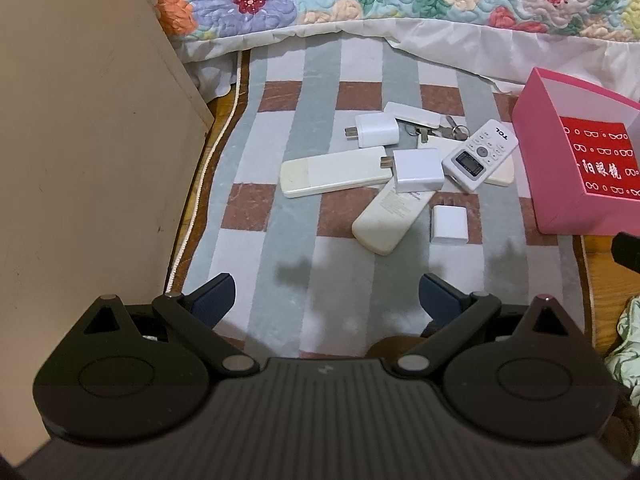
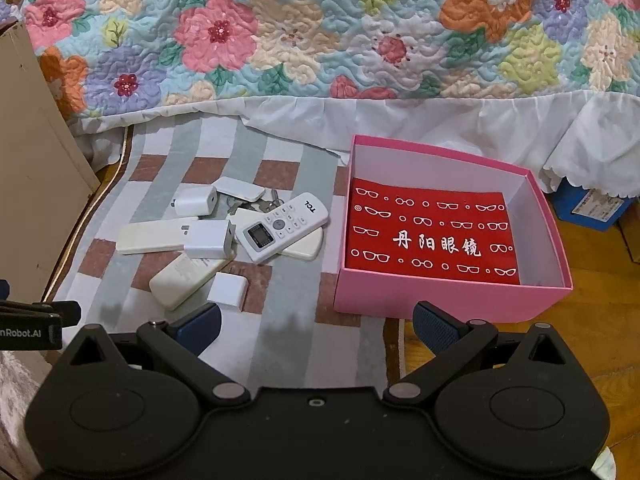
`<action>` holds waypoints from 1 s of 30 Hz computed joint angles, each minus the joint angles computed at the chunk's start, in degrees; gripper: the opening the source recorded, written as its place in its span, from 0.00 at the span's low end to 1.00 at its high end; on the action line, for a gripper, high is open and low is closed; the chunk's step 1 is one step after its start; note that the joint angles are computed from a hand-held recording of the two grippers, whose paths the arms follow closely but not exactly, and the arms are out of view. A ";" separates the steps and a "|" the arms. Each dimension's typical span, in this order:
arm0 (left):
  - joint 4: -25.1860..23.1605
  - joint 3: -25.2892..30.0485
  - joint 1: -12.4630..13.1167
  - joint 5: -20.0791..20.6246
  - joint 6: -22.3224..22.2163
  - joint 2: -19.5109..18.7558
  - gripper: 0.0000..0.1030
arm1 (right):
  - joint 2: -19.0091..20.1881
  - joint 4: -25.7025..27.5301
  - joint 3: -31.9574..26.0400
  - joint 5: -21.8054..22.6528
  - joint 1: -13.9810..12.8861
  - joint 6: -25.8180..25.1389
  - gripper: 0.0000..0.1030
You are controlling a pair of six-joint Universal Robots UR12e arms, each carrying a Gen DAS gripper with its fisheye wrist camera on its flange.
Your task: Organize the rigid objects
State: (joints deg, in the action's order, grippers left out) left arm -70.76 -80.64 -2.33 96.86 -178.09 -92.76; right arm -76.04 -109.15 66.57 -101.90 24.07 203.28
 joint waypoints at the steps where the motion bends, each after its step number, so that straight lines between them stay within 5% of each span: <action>1: -0.10 0.06 0.02 -0.04 0.00 -0.02 0.97 | 0.01 0.03 -0.01 -0.02 -0.02 0.01 1.00; 30: 2.99 -1.19 0.55 -1.11 0.64 1.00 0.97 | -0.04 -0.51 -0.25 -1.39 0.68 -0.97 1.00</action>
State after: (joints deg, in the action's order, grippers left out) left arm -67.78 -81.84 -1.78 95.75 -177.45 -91.76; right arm -76.08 -109.66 66.32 -103.29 24.75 202.31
